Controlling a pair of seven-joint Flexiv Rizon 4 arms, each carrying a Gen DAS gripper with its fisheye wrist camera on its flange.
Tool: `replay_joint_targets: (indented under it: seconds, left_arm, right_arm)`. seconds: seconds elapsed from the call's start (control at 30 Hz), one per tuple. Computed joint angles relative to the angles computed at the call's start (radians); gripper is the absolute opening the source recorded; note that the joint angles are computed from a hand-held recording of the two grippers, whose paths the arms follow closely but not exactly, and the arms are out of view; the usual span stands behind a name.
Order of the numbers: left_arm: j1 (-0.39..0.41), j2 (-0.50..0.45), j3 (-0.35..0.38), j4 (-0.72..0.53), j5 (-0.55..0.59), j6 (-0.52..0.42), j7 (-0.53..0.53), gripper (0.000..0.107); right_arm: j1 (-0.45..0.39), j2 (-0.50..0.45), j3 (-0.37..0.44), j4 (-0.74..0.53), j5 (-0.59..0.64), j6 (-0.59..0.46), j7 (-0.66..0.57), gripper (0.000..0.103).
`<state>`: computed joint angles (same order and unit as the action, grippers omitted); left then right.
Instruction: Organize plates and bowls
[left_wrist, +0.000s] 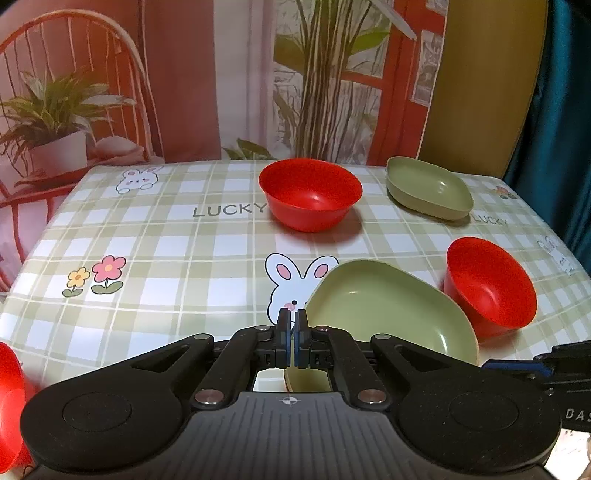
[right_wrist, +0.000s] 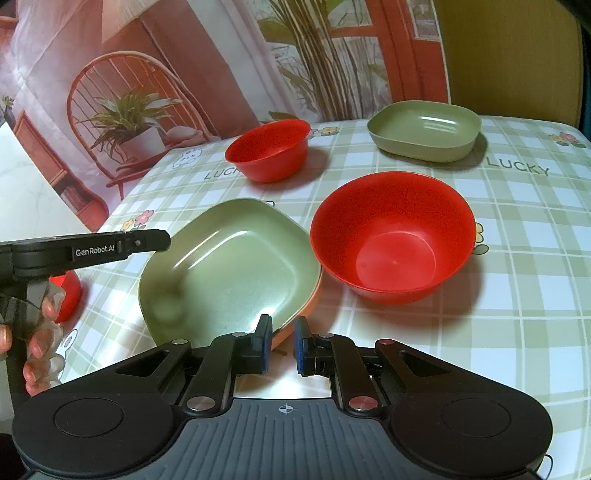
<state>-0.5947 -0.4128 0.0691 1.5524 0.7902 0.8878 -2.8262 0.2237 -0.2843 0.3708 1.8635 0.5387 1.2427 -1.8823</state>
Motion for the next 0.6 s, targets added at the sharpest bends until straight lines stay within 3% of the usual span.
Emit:
replay_joint_targets:
  seconds: [0.6]
  left_arm:
    - [0.003, -0.006, -0.001, 0.001, -0.009, -0.002, 0.013, 0.003]
  right_arm:
    - [-0.001, -0.004, 0.004, -0.001, -0.005, 0.018, -0.001, 0.014]
